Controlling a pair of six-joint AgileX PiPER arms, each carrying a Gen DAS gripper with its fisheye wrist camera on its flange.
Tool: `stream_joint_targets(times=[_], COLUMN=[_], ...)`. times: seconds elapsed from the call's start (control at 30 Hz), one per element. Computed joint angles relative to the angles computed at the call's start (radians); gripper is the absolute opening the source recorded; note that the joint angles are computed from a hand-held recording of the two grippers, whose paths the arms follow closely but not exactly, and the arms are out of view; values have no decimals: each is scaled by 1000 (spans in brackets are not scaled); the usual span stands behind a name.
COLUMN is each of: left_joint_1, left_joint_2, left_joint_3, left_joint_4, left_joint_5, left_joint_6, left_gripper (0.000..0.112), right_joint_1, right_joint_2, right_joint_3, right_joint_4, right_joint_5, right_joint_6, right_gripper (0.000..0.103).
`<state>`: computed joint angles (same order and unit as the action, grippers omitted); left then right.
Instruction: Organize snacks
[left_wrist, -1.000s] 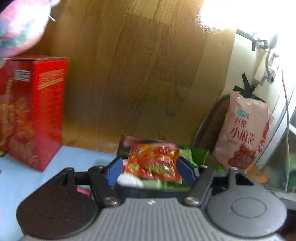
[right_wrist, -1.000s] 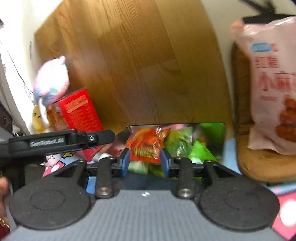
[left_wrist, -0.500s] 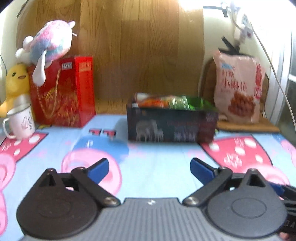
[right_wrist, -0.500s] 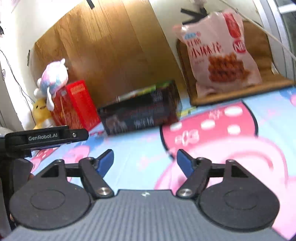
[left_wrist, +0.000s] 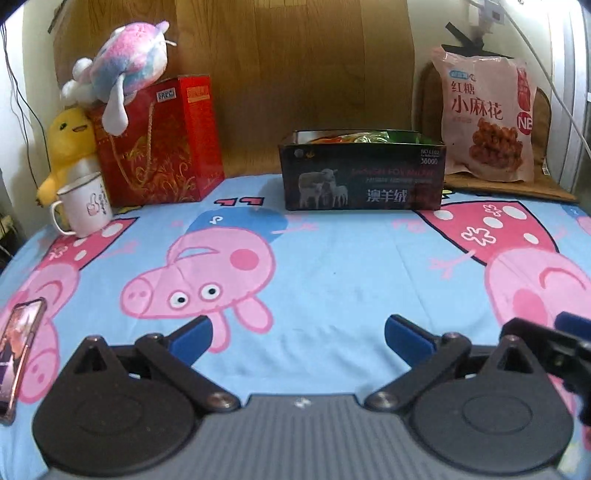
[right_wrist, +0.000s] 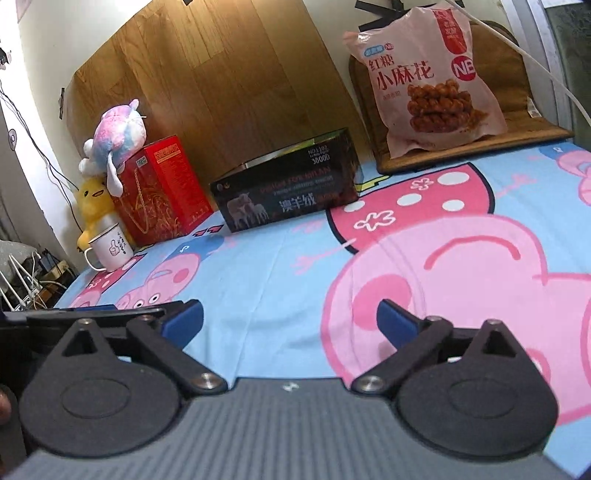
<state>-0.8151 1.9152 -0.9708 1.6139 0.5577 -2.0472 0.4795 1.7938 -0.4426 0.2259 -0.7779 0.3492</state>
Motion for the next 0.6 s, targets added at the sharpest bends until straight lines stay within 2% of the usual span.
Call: stream_joint_targets(times=[0.13, 0.37, 0.53, 0.6], left_joint_1=[-22, -30, -59, -58], left_joint_2=[7, 16, 49, 52], left_joint_3=[8, 7, -26, -27], left_joint_4=[2, -1, -63, -59], left_joint_5=[44, 67, 136, 136], left_joint_6=[-4, 6, 90, 91], left_gripper=[103, 103, 103, 103], right_joint_1=[17, 18, -1, -5], right_joint_2=[-15, -23, -10, -4], right_joint_3=[19, 40, 41, 41], right_joint_4=[16, 25, -14, -21], right_joint_5=[-21, -54, -54, -57], right_joint_6=[-3, 34, 91, 101], right_gripper=[103, 103, 103, 103])
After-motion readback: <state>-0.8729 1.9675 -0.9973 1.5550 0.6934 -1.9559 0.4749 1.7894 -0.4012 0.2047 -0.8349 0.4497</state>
